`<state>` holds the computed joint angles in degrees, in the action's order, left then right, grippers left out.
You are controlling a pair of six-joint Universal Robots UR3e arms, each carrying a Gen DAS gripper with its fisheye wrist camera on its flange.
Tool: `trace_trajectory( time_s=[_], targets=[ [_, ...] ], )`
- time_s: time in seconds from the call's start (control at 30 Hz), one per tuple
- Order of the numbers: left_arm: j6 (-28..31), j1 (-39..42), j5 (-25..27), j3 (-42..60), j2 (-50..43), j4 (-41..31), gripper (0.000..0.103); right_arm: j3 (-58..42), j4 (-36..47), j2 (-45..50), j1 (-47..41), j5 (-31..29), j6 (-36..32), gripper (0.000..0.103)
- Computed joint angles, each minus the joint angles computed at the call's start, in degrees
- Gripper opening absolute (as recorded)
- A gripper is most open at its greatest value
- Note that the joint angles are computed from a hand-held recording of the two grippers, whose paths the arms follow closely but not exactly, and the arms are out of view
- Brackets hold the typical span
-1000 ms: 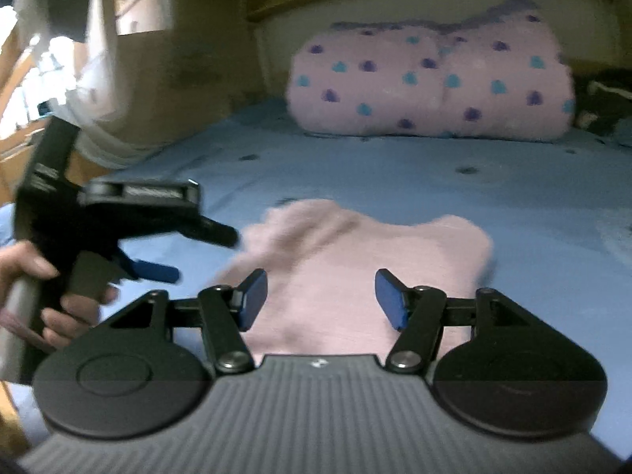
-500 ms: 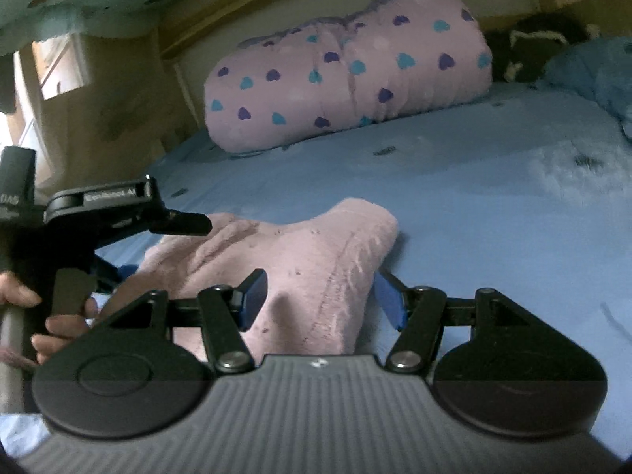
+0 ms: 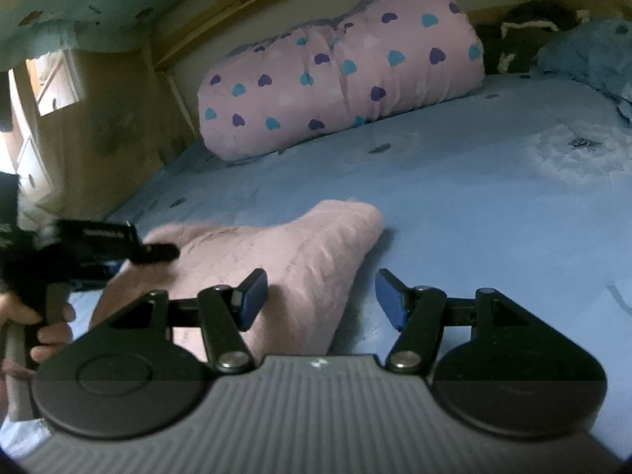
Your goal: Fold small clothes
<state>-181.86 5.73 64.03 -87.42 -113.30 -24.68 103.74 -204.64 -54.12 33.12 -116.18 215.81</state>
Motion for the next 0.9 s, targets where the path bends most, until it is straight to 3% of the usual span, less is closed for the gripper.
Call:
trace_trajectory(
  time_s=[0.13, 0.33, 0.53, 0.67, 0.9],
  targets=[
    [1.66, 0.06, 1.11, -1.71, 1.61, 0.22, 0.075, 0.34, 0.59, 0.00, -0.14, 1.78, 0.76, 0.063],
    [4.41, 3.59, -7.78, -5.85, 7.29, -7.68, 0.089, 1.12, 1.64, -1.52, -0.40, 3.08, 3.20, 0.063],
    [9.10, 3.99, -8.98, -5.52, 7.03, -16.74, 0.094, 0.99, 2.53, -1.75, -0.15, 5.83, 5.19, 0.064],
    [6.56, 5.19, -11.09, -4.63, 5.00, -18.82, 0.097, 0.65, 3.77, -1.47, -0.58, 7.27, 7.67, 0.073],
    [7.91, 4.15, -9.96, -4.60, 4.96, -18.07, 0.099, 1.55, 3.53, -1.19, -4.39, 15.17, 12.84, 0.078]
  ],
)
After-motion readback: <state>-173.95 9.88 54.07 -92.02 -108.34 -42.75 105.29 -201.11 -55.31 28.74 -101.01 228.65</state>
